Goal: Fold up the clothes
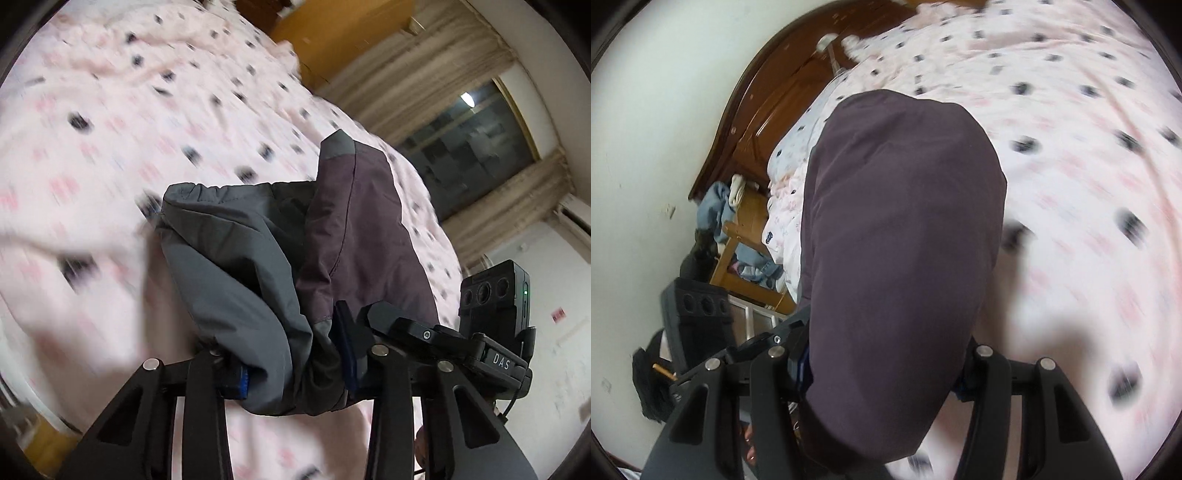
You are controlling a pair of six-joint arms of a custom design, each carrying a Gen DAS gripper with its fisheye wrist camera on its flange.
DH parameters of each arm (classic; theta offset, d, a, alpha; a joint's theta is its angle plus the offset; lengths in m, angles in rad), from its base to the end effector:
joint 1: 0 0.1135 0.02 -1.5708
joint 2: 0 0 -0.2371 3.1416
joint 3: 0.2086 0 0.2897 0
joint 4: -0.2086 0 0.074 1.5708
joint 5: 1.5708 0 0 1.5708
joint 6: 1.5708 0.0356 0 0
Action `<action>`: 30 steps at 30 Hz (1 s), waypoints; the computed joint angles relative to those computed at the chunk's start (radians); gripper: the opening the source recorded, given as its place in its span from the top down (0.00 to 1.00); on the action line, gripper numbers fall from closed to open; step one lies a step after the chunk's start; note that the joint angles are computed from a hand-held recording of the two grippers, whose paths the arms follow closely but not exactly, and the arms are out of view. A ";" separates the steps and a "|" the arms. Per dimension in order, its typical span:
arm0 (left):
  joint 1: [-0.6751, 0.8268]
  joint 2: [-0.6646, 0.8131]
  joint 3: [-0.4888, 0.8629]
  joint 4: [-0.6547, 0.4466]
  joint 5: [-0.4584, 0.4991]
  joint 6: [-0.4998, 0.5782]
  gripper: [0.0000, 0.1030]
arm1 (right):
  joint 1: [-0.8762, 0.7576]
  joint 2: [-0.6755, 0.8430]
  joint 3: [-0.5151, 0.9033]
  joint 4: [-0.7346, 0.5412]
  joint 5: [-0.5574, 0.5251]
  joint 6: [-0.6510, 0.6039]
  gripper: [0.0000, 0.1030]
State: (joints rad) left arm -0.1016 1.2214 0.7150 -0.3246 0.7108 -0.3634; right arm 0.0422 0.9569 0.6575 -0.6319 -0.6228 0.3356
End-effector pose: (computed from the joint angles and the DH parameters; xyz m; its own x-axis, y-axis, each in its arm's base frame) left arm 0.2800 -0.0519 0.1767 -0.8697 -0.1821 -0.4588 0.2197 0.6896 -0.6901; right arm 0.2323 0.0306 0.1985 -0.8828 0.2305 -0.4094 -0.0967 0.7635 0.6385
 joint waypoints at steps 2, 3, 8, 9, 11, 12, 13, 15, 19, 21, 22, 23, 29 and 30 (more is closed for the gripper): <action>0.059 0.124 0.088 0.029 0.007 0.009 0.69 | 0.082 0.206 0.115 0.119 0.036 0.041 0.46; 0.082 0.179 0.129 0.039 0.004 0.013 0.69 | 0.112 0.293 0.172 0.158 0.051 0.053 0.46; 0.120 0.421 0.318 0.097 -0.075 0.019 0.69 | 0.199 0.675 0.463 0.244 0.093 0.067 0.46; 0.129 0.473 0.358 0.104 -0.090 0.026 0.69 | 0.207 0.745 0.526 0.245 0.096 0.064 0.46; 0.136 0.556 0.408 0.112 -0.116 0.027 0.69 | 0.228 0.868 0.628 0.249 0.112 0.065 0.46; 0.139 0.596 0.433 0.115 -0.128 0.028 0.69 | 0.236 0.923 0.673 0.244 0.121 0.062 0.46; 0.143 0.622 0.446 0.118 -0.130 0.028 0.68 | 0.242 0.977 0.720 0.237 0.130 0.060 0.45; 0.151 0.699 0.471 0.142 -0.118 0.012 0.64 | 0.257 1.064 0.794 0.219 0.159 0.047 0.44; 0.149 0.677 0.378 0.258 -0.108 0.013 0.59 | 0.263 1.112 0.809 0.218 0.182 0.015 0.34; 0.148 0.646 0.332 0.286 -0.106 0.021 0.55 | 0.258 1.090 0.774 0.222 0.183 -0.001 0.30; 0.150 0.629 0.311 0.295 -0.102 0.017 0.54 | 0.256 1.075 0.757 0.215 0.183 -0.013 0.29; 0.153 0.605 0.282 0.301 -0.097 0.011 0.53 | 0.254 1.060 0.741 0.208 0.182 -0.025 0.29; 0.196 0.425 0.125 0.307 -0.114 -0.063 0.48 | 0.265 0.881 0.607 0.157 0.277 -0.093 0.25; 0.204 0.391 0.103 0.302 -0.130 -0.077 0.48 | 0.272 0.843 0.586 0.151 0.316 -0.102 0.25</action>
State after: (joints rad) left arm 0.1022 1.6123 0.8181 -0.0225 0.5809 -0.4405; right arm 0.3140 1.8001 1.2439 -0.4812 -0.3063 0.2337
